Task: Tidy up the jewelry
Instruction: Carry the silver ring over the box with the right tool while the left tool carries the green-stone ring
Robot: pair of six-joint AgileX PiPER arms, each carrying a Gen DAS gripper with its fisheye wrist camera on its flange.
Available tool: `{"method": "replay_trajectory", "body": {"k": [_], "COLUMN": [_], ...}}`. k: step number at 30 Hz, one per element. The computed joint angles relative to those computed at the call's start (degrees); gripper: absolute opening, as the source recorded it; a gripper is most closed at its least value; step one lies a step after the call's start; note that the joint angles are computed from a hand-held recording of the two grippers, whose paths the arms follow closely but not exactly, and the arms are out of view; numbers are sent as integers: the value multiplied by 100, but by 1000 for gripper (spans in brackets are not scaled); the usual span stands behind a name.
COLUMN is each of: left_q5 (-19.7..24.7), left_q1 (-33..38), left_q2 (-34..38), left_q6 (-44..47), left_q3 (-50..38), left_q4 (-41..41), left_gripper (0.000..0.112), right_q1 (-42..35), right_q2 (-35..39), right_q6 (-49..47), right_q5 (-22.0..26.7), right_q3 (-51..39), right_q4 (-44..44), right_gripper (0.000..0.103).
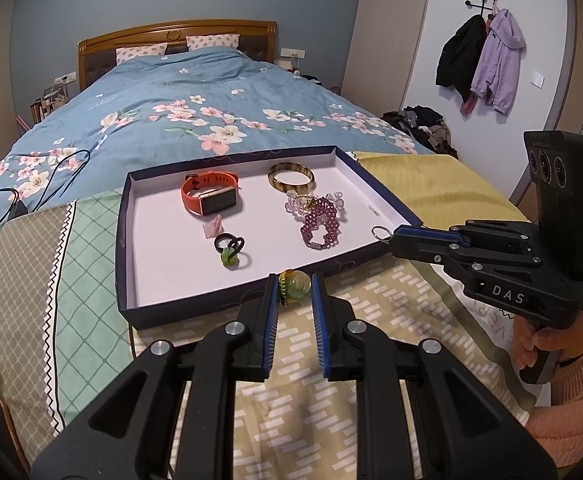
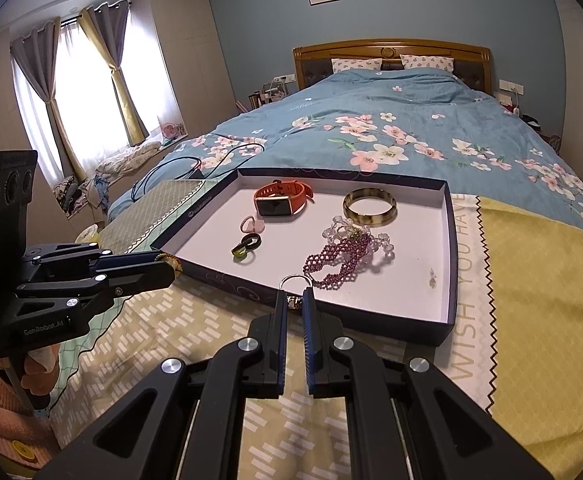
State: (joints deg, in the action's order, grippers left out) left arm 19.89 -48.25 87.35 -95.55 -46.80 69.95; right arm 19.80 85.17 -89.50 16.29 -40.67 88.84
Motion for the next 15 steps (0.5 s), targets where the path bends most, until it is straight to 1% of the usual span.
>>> {"method": "replay_trajectory", "body": {"k": [13,15], "left_q5": [4,-2], "left_q1": [117,135], "left_q2": [111,132], "left_q6": [25,4], "left_q3": [-155,-166], "left_q4": [47,62], "left_gripper": [17,17], "right_q1": [-23,-55], "right_q2": [122,154], "right_q6": [-35,9], "right_q5": [-37,-8], "right_q3": [-165,-209], "right_q4": [41,-6], "right_gripper": [6,4]}}
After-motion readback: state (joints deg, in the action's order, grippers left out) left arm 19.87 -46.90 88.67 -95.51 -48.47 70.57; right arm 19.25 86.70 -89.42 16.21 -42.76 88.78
